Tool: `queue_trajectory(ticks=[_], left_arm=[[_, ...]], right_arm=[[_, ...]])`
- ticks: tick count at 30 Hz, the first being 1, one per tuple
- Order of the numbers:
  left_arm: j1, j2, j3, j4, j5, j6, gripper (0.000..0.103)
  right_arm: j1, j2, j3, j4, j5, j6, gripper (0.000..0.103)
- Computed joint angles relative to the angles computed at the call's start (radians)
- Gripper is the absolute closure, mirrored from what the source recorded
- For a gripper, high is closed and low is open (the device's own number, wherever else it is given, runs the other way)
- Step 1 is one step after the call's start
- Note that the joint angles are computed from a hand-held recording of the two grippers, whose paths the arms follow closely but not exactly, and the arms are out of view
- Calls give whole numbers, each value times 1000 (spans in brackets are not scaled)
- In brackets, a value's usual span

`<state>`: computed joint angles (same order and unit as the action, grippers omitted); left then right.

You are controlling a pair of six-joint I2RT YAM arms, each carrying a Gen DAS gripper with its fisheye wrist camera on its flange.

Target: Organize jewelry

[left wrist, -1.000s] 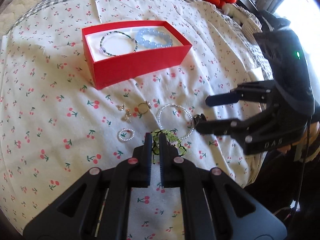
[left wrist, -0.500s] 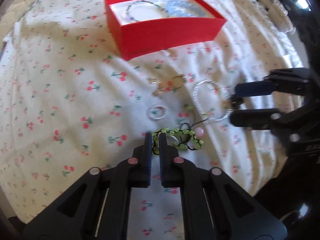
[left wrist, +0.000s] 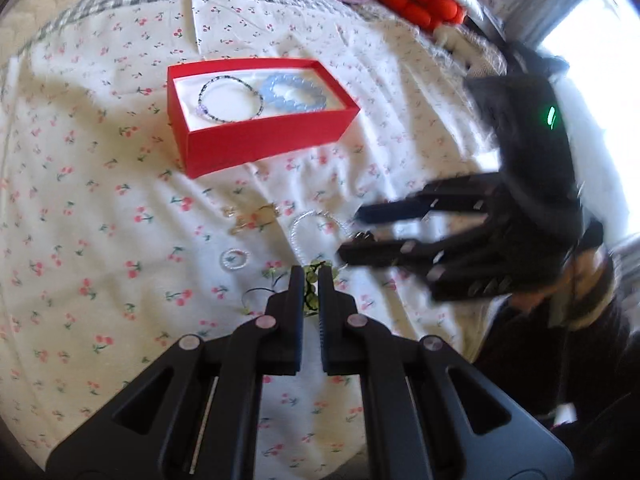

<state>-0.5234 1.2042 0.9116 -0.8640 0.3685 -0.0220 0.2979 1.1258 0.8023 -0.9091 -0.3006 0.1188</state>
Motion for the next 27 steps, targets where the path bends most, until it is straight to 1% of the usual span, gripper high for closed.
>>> queue_trajectory(ticks=[1,2,4,5,8,9,10,11,12,15,17,20,22,23,24,25,26,27], left_arm=[[-29,10,-9,-8,-47,7,96],[-33,30,-21,-25,-41,24,96],[-36,81,-29,-28,-29,42,96],[-40,94,-33,-30,-15,50,96],[-57,89,-27,-52,73,94,95],[-70,76,-24,-52,78,97,90],[-78,59,-18,-55,77,99,81],[-82,45,-18,-53,66,99,76],[-84,34,-17,-55,33,99,70],[-71,63,-4,-78,-56,109,70],[-61,94,-7,-85,-110,124,70],[-52,119,-18,-95,-148,160,70],[-59,120,-24,-90,-159,168,70],[-62,118,-26,-86,-156,171,70],[-69,117,-29,-80,-150,169,70],[-74,116,-32,-74,-139,172,70],[-79,116,-36,-67,-128,177,70],[-88,118,-38,-59,-121,176,70]], right_arm=[[-8,-2,0,-2,0,-2,56],[-13,-2,-1,-3,1,-2,56],[-18,0,-3,-8,2,-3,56],[-15,3,-5,-10,3,-2,56],[-8,0,-9,-23,-3,-5,56],[-10,-2,-10,-31,-12,-5,56],[-18,-5,-12,-40,-24,-9,56],[-26,-5,-13,-48,-38,-13,56],[-35,-6,-15,-56,-51,-20,56],[-42,-18,-29,-67,-70,-28,56],[-42,-17,-46,-68,-116,-26,56],[-19,-1,-79,-45,-176,0,56],[12,11,-103,-22,-185,27,58],[33,18,-116,-7,-184,41,62],[64,31,-132,14,-179,59,71],[89,38,-144,30,-174,69,77],[119,46,-156,49,-163,79,89],[155,50,-168,68,-138,91,91]])
